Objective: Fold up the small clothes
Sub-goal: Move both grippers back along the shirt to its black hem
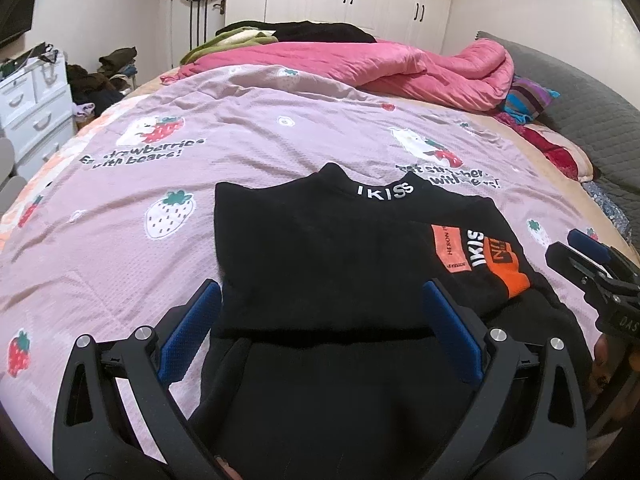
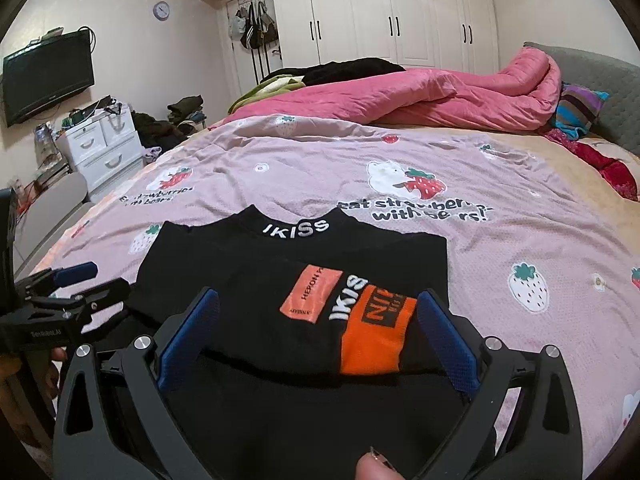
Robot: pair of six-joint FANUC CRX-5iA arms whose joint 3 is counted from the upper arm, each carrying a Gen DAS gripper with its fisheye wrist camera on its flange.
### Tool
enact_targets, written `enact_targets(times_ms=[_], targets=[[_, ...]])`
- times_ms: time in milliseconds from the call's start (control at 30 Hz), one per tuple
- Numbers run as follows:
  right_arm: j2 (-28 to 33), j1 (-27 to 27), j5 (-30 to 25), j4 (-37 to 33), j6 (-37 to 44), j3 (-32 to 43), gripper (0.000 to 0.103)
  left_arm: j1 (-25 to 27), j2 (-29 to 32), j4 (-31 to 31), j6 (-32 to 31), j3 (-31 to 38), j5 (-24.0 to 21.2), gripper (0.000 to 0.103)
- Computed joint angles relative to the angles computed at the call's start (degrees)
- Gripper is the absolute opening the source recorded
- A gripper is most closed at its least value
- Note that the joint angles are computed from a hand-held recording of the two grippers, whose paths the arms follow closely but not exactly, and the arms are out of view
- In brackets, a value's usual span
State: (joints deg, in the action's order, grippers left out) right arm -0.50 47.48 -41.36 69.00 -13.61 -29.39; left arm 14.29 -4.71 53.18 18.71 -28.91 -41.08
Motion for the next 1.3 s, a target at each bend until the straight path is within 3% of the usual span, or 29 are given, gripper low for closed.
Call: enact_targets(times_ms=[567,1000,1300], targets=[[-3.44,7.02,-9.16,-2.88,-1.34,-4.70,0.099,1.24,-4.98,-0.89,-1.27,-4.26,0.06,0.094],[-4.84,11.12,-13.38,-10.50,-0.96,-5.95,0.099,3.42,-8.33,-4.36,-1.46,-7.78,1.55,0.094],[-6.60,13.55,-15.71,-16.34,-0.98,-6.16,0.099,7.20,-9.64,-7.17,-1.79,-9.50,0.10,0.094]])
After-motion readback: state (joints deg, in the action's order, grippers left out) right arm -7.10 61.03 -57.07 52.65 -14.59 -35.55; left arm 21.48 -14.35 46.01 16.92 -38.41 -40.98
